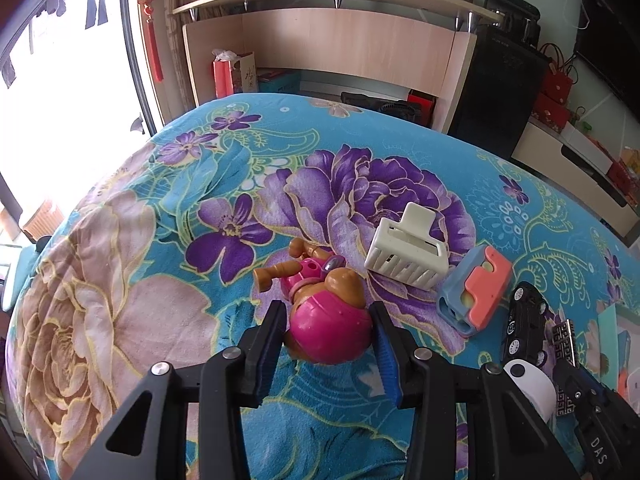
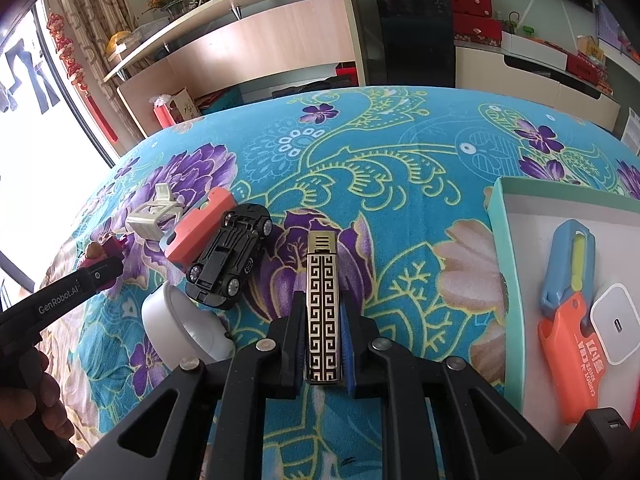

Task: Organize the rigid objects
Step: 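Grasp the gold-patterned black bar with the right tool while the left tool grasps the pink-helmet doll, then carry the bar and doll over the white tray with both tools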

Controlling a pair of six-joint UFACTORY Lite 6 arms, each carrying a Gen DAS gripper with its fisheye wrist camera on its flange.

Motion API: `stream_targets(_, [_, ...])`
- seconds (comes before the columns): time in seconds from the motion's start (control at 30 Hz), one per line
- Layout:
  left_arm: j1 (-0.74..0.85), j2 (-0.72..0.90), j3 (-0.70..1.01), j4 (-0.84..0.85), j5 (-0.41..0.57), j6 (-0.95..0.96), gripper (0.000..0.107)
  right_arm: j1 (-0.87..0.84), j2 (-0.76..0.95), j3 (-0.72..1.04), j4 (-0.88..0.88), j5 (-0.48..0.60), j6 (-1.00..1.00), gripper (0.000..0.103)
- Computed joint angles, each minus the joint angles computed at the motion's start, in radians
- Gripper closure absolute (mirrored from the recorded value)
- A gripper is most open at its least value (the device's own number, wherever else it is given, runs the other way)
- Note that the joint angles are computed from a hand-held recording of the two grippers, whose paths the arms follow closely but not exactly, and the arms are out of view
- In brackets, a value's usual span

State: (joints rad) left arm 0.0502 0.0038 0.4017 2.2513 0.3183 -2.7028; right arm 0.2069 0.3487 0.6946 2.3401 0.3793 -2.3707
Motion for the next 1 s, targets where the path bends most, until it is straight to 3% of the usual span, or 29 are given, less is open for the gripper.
stream_targets(0.6, [-0.123,-0.258,-0.06,-0.415,0.065,0.39,0.062,-0.094,-0.156,-0.078,-0.153,0.05,0.125,0.088])
stream_targets(1.0, [-0.387,-0.43,-0.032,-0.719,0.227,0.635,0.062,-0.201,-0.281,-0.13,-0.303,0.097,0.243,0.088])
